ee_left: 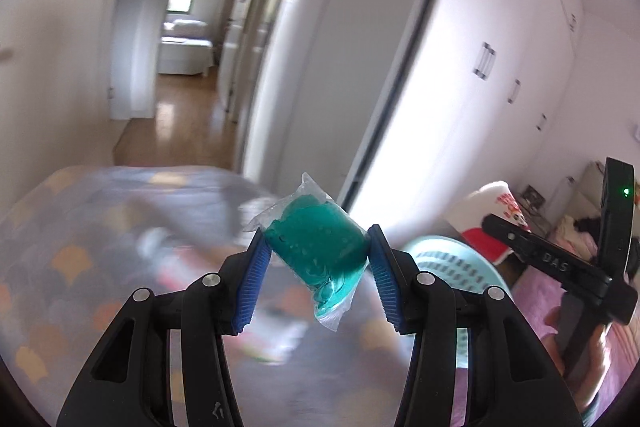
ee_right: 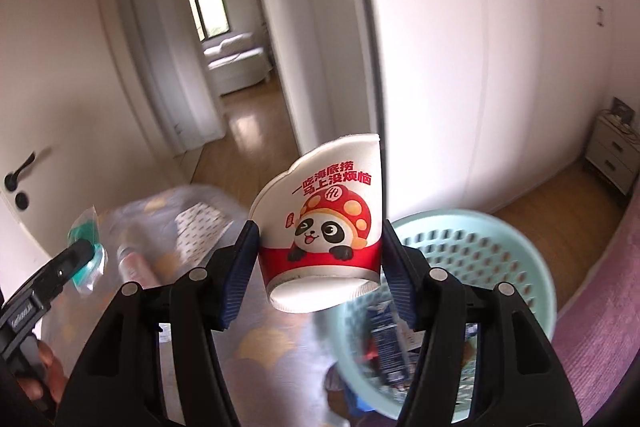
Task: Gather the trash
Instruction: 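Carry both items over the blue basket and open both tools to drop them, then move both tools back over the table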
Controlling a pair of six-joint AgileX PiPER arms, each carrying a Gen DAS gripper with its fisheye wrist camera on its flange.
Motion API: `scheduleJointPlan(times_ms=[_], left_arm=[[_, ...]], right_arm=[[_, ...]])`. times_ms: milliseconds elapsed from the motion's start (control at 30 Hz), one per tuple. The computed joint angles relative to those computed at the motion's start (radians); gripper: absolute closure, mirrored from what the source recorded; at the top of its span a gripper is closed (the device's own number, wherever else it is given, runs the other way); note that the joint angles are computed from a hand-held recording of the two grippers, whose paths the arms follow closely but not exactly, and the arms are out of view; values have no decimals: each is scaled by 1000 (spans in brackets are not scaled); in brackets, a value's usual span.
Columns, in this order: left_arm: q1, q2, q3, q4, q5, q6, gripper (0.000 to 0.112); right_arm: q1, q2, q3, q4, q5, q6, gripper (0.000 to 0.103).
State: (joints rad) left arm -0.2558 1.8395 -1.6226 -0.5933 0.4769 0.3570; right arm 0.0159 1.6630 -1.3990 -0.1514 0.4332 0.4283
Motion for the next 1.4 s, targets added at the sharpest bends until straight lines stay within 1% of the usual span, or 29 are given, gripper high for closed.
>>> scheduleJointPlan(times_ms=[67,133,167,233,267,300,333,400,467,533,600,633,733,767,800,833,867,933,1033,1133,1233,1267,1300,1333,1367,1400], left_arm=[[-65,39,-59,10,20,-14,64],[-134,74,-104,125,9,-101,64],[-171,101,-140,173,20,-138,64],[-219,141,-194,233,49,-197,64],[-236,163,-225,248,66,-211,64],[-255,191,-261,262,82,-225,64],[-270,210,-281,279,94,-244,64],[-291,273,-364,295,139,-268,64],[-302,333,-439,285,182,-266,64],[-322,407,-541,295,241,-284,64],[-332,466,-625,300,291,-298,64],[-336,502,-683,305,324,-311,64],[-350,575,-796,316,374,-330,62],[-352,583,-809,320,380,-333,60],[-354,583,-805,322,372,-336,58],[-351,561,-761,308,347,-321,53],[-352,548,-734,302,328,-315,49],[-354,513,-673,315,288,-315,47],[-363,447,-570,378,219,-354,46],[-371,366,-447,429,137,-386,43],[-367,294,-343,481,73,-440,42],[-363,282,-331,486,67,-452,42],[-354,251,-281,482,38,-464,42],[-349,233,-258,477,27,-469,42],[-342,206,-216,483,4,-481,42],[-341,182,-181,521,-20,-521,42]], right_arm=[[-40,-18,25,-7,4,12,46],[-88,-26,49,72,-6,-55,46],[-106,-28,59,85,-8,-59,46],[-131,-30,78,48,-7,-11,46],[-141,-24,79,-5,8,55,46],[-158,-17,81,-22,19,84,46],[-179,-13,85,1,21,74,46],[-230,-8,98,49,24,39,46],[-244,3,105,6,34,85,46],[-251,8,109,-37,49,129,46],[-259,21,112,-42,55,146,46],[-272,18,123,-7,50,112,46],[-297,39,121,56,48,55,46],[-293,42,117,72,51,47,45],[-305,47,108,111,54,7,45],[-319,53,102,149,54,-33,45],[-322,51,107,155,49,-37,45],[-327,39,121,154,38,-40,44],[-343,23,143,216,21,-93,39],[-354,7,158,247,13,-108,34],[-360,-5,162,296,24,-144,34],[-355,-11,164,293,26,-141,34],[-343,-17,166,256,30,-108,34],[-322,-27,169,194,31,-57,33],[-313,-33,170,171,30,-44,34],[-301,-44,176,150,27,-35,33]])
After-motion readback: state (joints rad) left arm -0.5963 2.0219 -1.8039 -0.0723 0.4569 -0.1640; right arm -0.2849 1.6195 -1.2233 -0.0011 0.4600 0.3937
